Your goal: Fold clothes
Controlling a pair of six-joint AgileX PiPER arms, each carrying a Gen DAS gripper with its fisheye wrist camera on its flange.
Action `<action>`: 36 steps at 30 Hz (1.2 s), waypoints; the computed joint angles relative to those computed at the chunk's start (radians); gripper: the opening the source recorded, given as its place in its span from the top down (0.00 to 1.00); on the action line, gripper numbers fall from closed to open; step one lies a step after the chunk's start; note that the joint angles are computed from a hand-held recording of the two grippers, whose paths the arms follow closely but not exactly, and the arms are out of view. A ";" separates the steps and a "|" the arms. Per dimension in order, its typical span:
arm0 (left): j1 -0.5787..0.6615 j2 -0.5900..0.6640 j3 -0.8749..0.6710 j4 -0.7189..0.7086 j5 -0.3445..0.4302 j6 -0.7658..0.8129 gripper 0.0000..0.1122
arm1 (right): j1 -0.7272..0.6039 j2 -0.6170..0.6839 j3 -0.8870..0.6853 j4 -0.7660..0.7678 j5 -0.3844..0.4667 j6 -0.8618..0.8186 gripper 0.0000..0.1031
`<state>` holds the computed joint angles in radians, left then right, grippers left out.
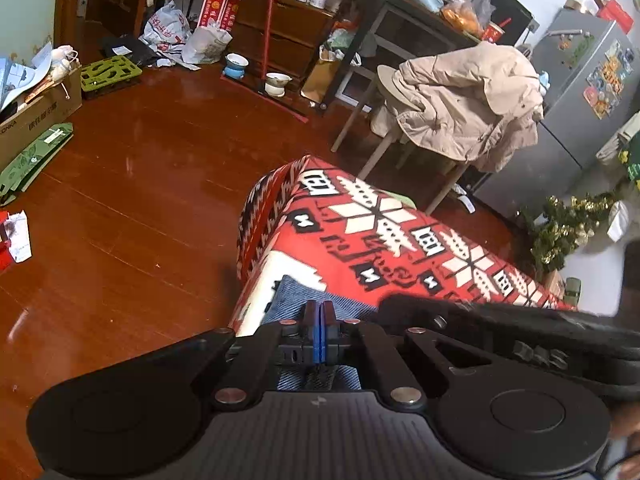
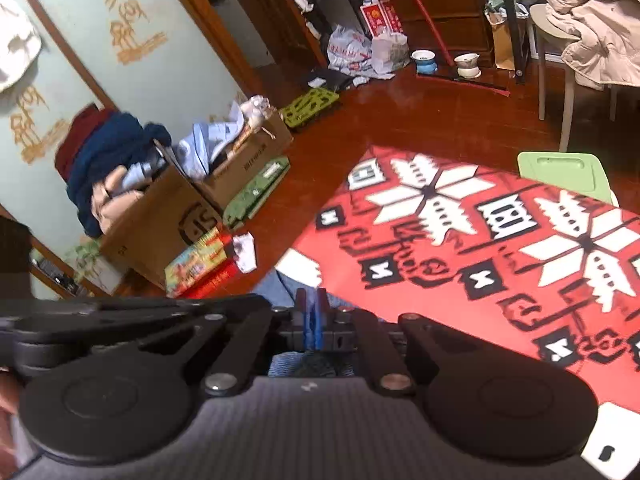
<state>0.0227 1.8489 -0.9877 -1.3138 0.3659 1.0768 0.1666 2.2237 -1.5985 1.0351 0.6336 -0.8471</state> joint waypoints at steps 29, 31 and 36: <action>0.212 -0.467 0.517 0.148 0.114 0.158 0.96 | 0.120 -0.250 0.370 0.028 0.057 -0.206 0.98; 0.246 -0.481 0.549 0.096 0.126 0.212 0.95 | 0.119 -0.227 0.353 0.036 0.035 -0.220 1.00; 0.326 -0.505 0.607 0.005 0.160 0.311 0.95 | 0.102 -0.166 0.264 0.022 -0.057 -0.146 1.00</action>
<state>0.3487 1.3443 -0.3810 -1.3093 0.5263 1.3879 0.2685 2.0579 -1.3345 1.0568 0.5769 -0.9929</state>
